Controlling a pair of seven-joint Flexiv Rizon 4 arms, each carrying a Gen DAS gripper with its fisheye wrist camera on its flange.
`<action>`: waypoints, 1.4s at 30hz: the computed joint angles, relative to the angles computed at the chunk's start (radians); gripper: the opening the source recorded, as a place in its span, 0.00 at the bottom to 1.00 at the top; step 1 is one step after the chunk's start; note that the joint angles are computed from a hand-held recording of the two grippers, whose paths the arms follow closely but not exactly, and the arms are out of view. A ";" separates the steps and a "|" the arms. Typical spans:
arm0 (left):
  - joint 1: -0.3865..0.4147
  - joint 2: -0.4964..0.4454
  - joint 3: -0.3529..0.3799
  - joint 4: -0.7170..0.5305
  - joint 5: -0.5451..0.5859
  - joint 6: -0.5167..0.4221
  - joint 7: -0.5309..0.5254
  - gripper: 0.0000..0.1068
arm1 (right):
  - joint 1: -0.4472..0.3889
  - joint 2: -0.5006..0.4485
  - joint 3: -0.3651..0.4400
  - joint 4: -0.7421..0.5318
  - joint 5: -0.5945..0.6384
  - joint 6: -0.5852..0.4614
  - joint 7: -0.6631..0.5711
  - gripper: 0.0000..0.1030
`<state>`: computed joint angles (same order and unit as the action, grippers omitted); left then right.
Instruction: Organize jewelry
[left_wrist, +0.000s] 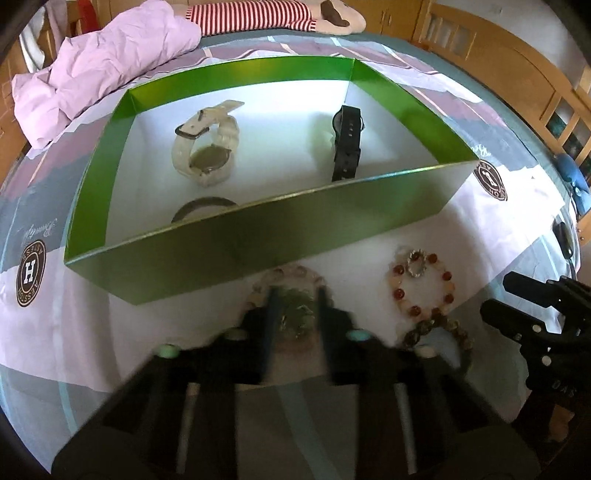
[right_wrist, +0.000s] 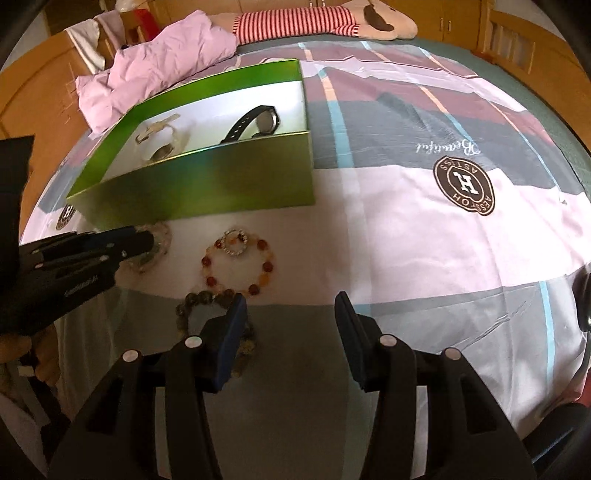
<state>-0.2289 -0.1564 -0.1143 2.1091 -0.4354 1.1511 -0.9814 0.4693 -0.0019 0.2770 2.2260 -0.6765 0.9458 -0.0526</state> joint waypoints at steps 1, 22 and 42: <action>0.002 0.005 0.000 0.002 -0.005 -0.004 0.006 0.07 | 0.002 -0.002 0.002 -0.002 0.002 -0.003 -0.002 0.48; -0.025 0.181 0.065 0.183 -0.145 -0.021 0.078 0.59 | 0.050 -0.059 0.006 -0.053 0.062 -0.069 -0.072 0.48; -0.032 0.178 0.056 0.182 -0.328 -0.191 0.253 0.33 | 0.034 0.016 0.018 -0.006 0.134 -0.086 -0.082 0.20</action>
